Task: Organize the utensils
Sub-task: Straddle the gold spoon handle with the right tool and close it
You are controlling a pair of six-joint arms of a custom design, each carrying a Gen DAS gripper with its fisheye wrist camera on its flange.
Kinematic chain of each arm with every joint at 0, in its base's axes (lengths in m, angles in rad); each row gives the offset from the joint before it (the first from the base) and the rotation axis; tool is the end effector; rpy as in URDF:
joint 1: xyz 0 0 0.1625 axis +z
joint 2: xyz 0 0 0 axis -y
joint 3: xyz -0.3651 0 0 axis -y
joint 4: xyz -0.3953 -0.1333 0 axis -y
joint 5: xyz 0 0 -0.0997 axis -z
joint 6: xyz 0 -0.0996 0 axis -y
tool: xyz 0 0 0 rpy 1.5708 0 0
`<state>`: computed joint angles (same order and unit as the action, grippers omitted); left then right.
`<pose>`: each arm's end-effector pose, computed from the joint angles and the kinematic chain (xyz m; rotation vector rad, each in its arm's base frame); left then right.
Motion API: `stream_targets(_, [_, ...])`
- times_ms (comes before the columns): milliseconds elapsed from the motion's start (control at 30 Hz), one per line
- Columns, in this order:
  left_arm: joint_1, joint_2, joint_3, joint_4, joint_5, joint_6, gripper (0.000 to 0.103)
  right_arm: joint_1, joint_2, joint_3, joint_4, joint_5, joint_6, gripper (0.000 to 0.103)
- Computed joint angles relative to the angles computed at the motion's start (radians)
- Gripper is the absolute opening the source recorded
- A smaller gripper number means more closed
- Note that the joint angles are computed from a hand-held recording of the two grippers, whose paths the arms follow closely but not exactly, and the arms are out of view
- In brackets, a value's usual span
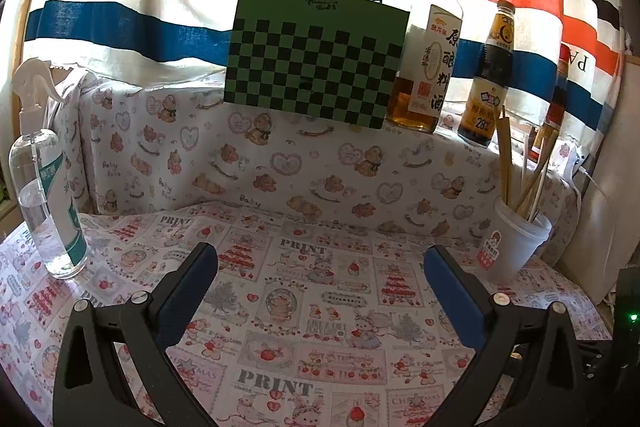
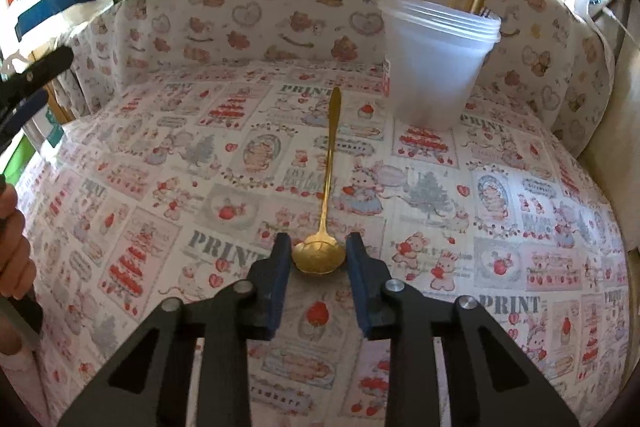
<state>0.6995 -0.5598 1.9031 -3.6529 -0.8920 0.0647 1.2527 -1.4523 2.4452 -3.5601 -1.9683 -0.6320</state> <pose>-0.2752 -0.4875 -0.0189 0.8305 2.4079 -1.2484 -0.0321 -0.4004 0.2277 0.1063 -2.2217 0.8659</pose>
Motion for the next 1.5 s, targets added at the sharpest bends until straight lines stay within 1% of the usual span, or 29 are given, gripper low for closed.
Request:
stream_targets(100, [0.004, -0.004, -0.002, 0.02, -0.003, -0.017, 0.102, -0.013, -0.025, 0.014, 0.003, 0.044, 0.018, 0.026])
stream_targets(167, [0.004, -0.007, 0.001, 0.02, -0.011, -0.022, 0.102, -0.015, -0.029, 0.029, -0.043, 0.077, 0.002, 0.026])
stream_targets(267, [-0.001, -0.002, 0.001, 0.004, 0.001, -0.007, 0.102, -0.01, -0.017, 0.054, -0.142, 0.117, -0.048, 0.026])
stream_targets(400, [-0.001, -0.002, 0.001, 0.004, -0.001, -0.004, 0.102, 0.002, -0.007, 0.075, -0.193, 0.143, -0.089, 0.026])
stream_targets(467, [0.0, -0.002, 0.0, 0.005, -0.001, -0.004, 0.102, 0.007, 0.001, 0.074, -0.197, 0.138, -0.1, 0.026])
stream_targets(533, [0.0, -0.003, 0.001, 0.005, -0.003, -0.005, 0.102, 0.013, 0.006, 0.06, -0.159, 0.108, -0.093, 0.026])
stream_targets(700, [0.0, -0.002, 0.0, 0.002, -0.002, -0.002, 0.102, 0.008, -0.004, 0.026, -0.017, 0.046, -0.025, 0.026])
stream_targets(767, [0.001, -0.003, 0.001, 0.003, -0.006, -0.005, 0.102, 0.005, -0.014, 0.018, 0.032, 0.034, 0.003, 0.033])
stream_targets(800, [0.0, -0.003, 0.002, 0.001, -0.006, -0.005, 0.102, 0.001, -0.028, 0.022, 0.045, 0.048, 0.01, 0.041])
stream_targets(833, [-0.001, -0.003, 0.003, -0.001, -0.005, -0.004, 0.102, -0.001, -0.041, 0.027, 0.056, 0.058, 0.019, 0.045])
stream_targets(900, [-0.004, -0.003, 0.005, -0.004, -0.002, -0.001, 0.102, -0.015, -0.077, 0.035, 0.098, 0.093, 0.048, 0.046])
stream_targets(967, [-0.005, -0.002, 0.005, -0.003, 0.002, 0.001, 0.102, -0.049, -0.135, 0.04, 0.192, 0.157, 0.107, 0.046])
stream_targets(1000, [-0.005, -0.002, 0.004, -0.002, 0.002, 0.0, 0.102, -0.069, -0.164, 0.037, 0.251, 0.189, 0.146, 0.045])
stream_targets(1033, [-0.005, -0.002, 0.004, -0.002, 0.002, 0.0, 0.102, -0.085, -0.183, 0.036, 0.281, 0.214, 0.172, 0.04])
stream_targets(1067, [-0.005, -0.002, 0.004, -0.001, 0.001, 0.0, 0.102, -0.087, -0.186, 0.037, 0.276, 0.214, 0.181, 0.036])
stream_targets(1100, [-0.005, -0.002, 0.004, -0.001, 0.002, 0.0, 0.102, -0.086, -0.185, 0.034, 0.28, 0.205, 0.184, 0.028])
stream_targets(1133, [-0.004, -0.003, 0.003, -0.001, 0.003, -0.001, 0.102, -0.084, -0.182, 0.033, 0.277, 0.197, 0.179, 0.026])
stream_targets(1233, [-0.004, -0.004, 0.003, 0.001, 0.003, -0.002, 0.102, -0.067, -0.158, 0.033, 0.245, 0.171, 0.144, 0.023])
stream_targets(1333, [-0.003, -0.004, 0.003, 0.003, 0.006, -0.001, 0.102, -0.033, -0.104, 0.031, 0.164, 0.109, 0.088, 0.022])
stream_targets(1367, [-0.003, -0.004, 0.003, 0.003, 0.006, -0.001, 0.102, -0.032, -0.091, 0.026, 0.151, 0.102, 0.073, 0.022])
stream_targets(1467, [-0.002, -0.002, 0.001, 0.007, 0.009, 0.0, 0.102, -0.017, -0.051, 0.019, 0.094, 0.07, 0.041, 0.017])
stream_targets(1500, [-0.003, -0.001, 0.001, 0.011, 0.011, 0.0, 0.102, -0.013, -0.041, 0.02, 0.074, 0.06, 0.029, 0.015])
